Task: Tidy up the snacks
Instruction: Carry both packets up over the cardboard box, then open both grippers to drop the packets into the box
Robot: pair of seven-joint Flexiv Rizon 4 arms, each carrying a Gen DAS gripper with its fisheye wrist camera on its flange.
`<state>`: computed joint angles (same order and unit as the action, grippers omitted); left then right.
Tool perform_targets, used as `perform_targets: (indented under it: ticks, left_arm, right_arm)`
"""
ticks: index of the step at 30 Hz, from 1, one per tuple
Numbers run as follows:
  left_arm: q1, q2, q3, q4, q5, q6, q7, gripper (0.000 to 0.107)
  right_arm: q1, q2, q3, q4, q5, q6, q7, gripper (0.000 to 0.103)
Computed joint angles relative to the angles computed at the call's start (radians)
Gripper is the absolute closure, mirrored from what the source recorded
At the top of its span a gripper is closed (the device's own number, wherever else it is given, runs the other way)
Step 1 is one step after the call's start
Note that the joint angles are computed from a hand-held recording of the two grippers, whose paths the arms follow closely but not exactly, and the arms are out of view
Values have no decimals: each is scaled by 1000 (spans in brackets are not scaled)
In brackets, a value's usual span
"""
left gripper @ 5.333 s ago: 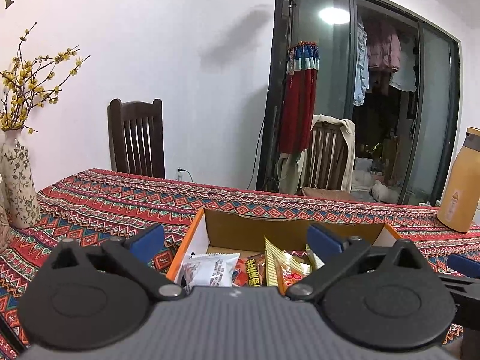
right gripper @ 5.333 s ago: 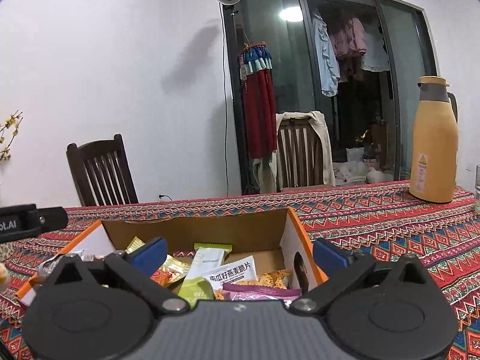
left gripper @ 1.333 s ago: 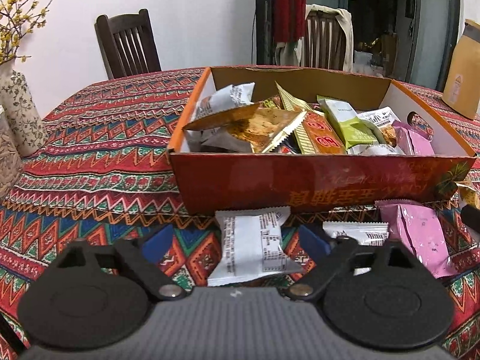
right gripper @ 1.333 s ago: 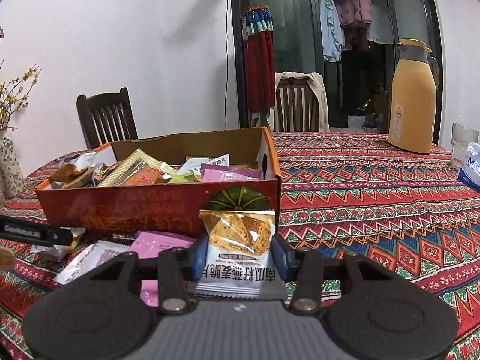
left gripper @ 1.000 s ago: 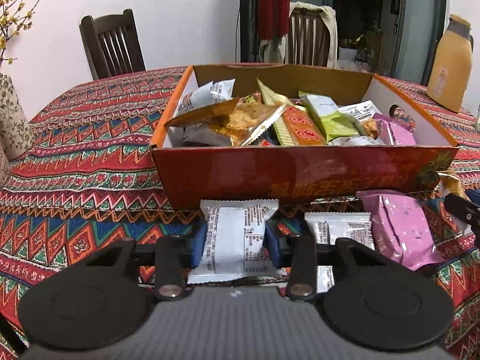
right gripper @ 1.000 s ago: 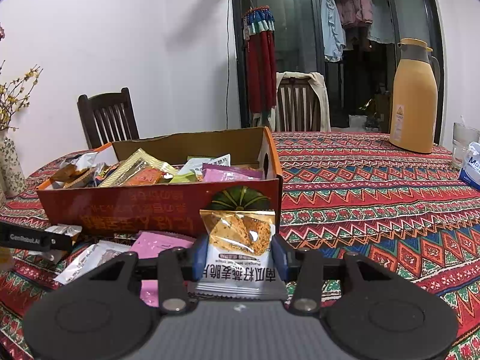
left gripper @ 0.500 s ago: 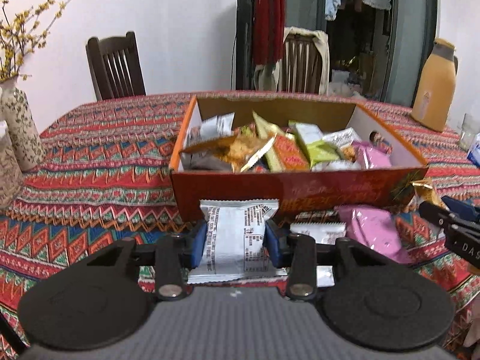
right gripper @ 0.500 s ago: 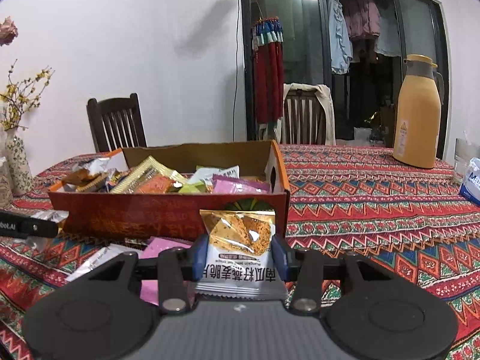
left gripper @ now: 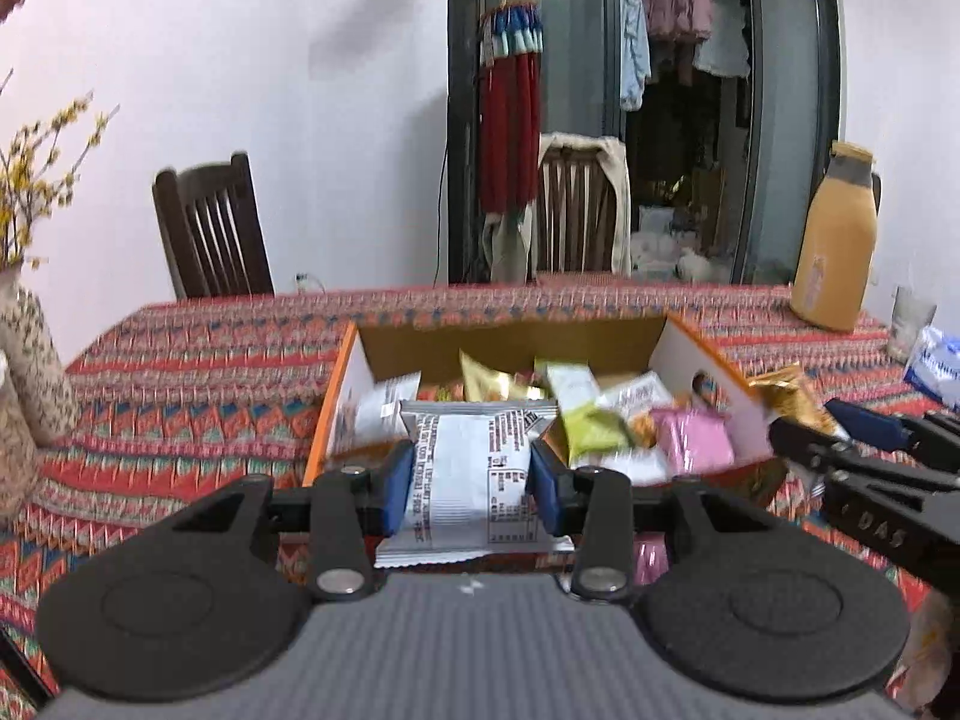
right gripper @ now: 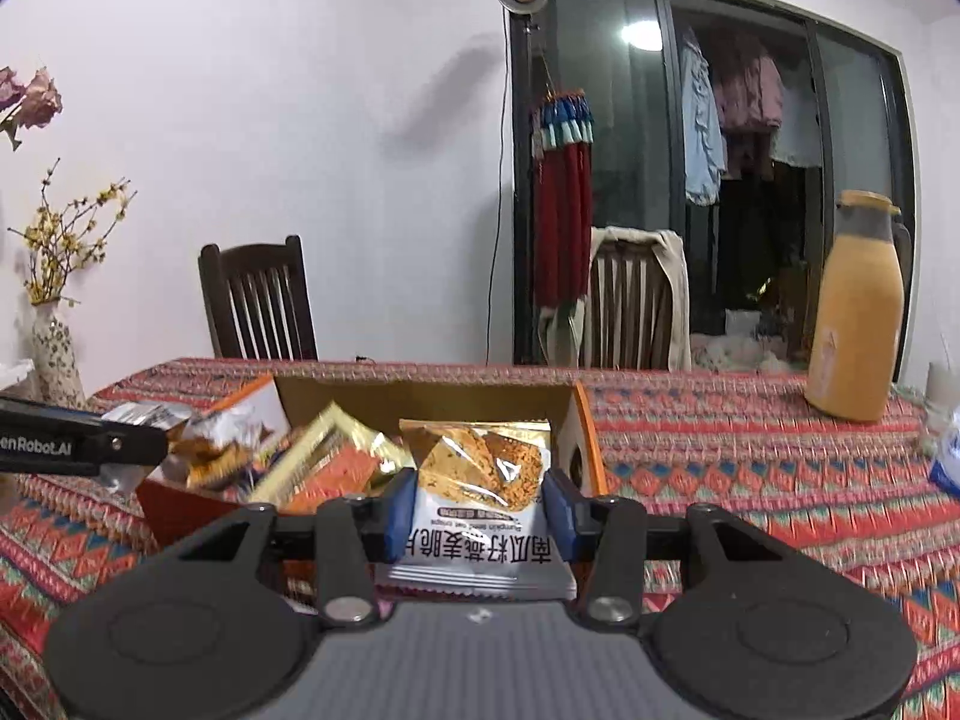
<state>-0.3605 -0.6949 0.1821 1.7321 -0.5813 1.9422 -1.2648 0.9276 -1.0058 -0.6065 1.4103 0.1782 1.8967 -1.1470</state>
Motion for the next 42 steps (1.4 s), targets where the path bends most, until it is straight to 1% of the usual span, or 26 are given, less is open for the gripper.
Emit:
perform_targets:
  ticks: [4,9,12,15,16,18,19,23,24,26,28,30,31,32,33,34,35,36,37,38,42]
  left_arm:
    - [-36,-34,44,-64,-43,4,10,65]
    - [-67,-90,89,-157,-111,-5,21,65]
    - [-99,-139,145,-225,-168,-38,28,65]
    - [-121,-195,203,-291,-204,-69,7,65]
    - [-115,-206,205,-304,-200,-72,-5,65]
    - [-79,-218,170,-322,-169,-62,-29,65]
    - [-70,-228,164,-331,-164,-61,-38,65]
    - [-36,-263,142,-357,-141,-39,-63,65]
    - [-37,-273,150,-365,-145,-49,-59,65]
    - [-20,-275,134,-373,-130,-70,-61,65]
    - [-10,-278,129,-377,-114,-87,-74,65]
    - [3,-273,116,-371,-90,-88,-94,61]
    - [18,-265,94,-361,-68,-75,-101,49]
    - [23,-263,85,-355,-59,-60,-111,31]
    - [20,-264,91,-350,-63,-41,-121,22]
    - [25,-262,82,-344,-59,-14,-125,11]
    - [31,-259,68,-337,-55,12,-125,6]
    - [33,-255,59,-331,-60,29,-119,4]
    - [31,-254,55,-327,-74,41,-111,4]
    - [28,-254,53,-329,-89,42,-99,4]
    - [21,-250,43,-328,-139,49,-54,4]
  right_arm:
    - [-14,-26,-16,-75,-18,-35,22,59]
    - [-57,-71,-18,-191,-77,-92,89,59]
    - [-92,-104,-9,-270,-128,-130,141,59]
    - [-131,-145,3,-357,-175,-171,198,59]
    - [-143,-161,5,-388,-190,-184,217,59]
    - [-158,-187,0,-422,-214,-193,251,59]
    - [-163,-197,-3,-430,-224,-189,266,59]
    - [-199,-227,24,-473,-292,-209,307,59]
    - [-210,-229,40,-480,-312,-215,313,59]
    - [-236,-231,88,-501,-355,-233,320,59]
    - [-253,-233,119,-512,-392,-251,329,58]
    - [-272,-230,160,-519,-430,-270,333,56]
    - [-271,-227,155,-512,-439,-273,348,56]
    - [-271,-225,153,-506,-447,-271,362,50]
    - [-271,-220,153,-496,-453,-266,375,37]
    - [-262,-220,129,-485,-449,-254,400,30]
    - [-251,-219,102,-472,-443,-246,422,16]
    - [-240,-219,75,-461,-436,-238,443,8]
    - [-237,-218,67,-456,-435,-234,453,6]
    - [-235,-218,61,-453,-434,-233,462,1]
    - [-227,-213,41,-437,-432,-226,487,0]
